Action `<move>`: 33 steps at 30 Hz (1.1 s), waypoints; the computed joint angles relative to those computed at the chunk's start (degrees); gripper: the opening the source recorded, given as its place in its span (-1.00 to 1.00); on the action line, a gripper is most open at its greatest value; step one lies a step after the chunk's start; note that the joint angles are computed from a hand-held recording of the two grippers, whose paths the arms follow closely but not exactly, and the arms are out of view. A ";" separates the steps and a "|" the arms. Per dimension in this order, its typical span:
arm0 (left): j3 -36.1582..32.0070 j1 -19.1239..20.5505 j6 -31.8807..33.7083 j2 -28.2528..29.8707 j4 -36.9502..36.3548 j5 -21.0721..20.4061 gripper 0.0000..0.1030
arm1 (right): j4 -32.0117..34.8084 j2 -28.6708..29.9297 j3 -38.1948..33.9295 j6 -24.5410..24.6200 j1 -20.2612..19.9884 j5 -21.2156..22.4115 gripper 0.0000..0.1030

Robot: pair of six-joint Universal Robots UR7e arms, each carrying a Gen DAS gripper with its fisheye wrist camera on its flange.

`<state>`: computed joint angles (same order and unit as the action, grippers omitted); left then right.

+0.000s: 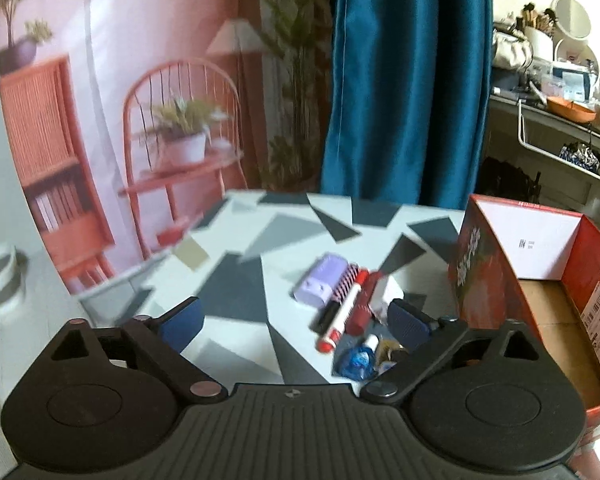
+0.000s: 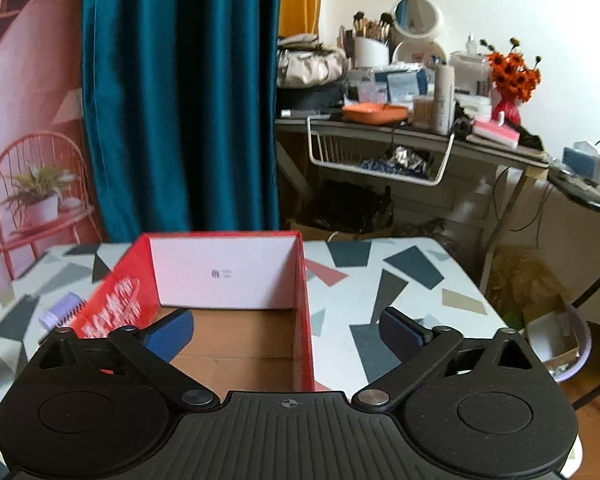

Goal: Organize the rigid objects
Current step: 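Move the left tool toward the clear card case and close on it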

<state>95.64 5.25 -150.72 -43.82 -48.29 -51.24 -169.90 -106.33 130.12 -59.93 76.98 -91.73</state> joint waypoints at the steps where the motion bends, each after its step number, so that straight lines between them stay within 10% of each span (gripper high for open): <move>1: 1.58 -0.01 0.37 -0.84 -2.43 0.32 0.88 | -0.34 0.89 -0.18 -0.03 -0.51 -0.69 0.65; 19: 13.62 4.85 16.24 -5.41 -32.97 3.64 0.46 | 2.82 7.59 -3.65 0.68 -3.27 -4.29 -0.83; 33: 14.87 7.27 23.23 -4.08 -40.74 4.04 0.40 | 3.98 7.07 -3.89 -0.46 -4.59 -1.78 -0.83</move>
<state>110.51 12.52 -127.49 -47.91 -89.03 -47.20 -165.92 -99.26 126.23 -60.38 72.40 -93.51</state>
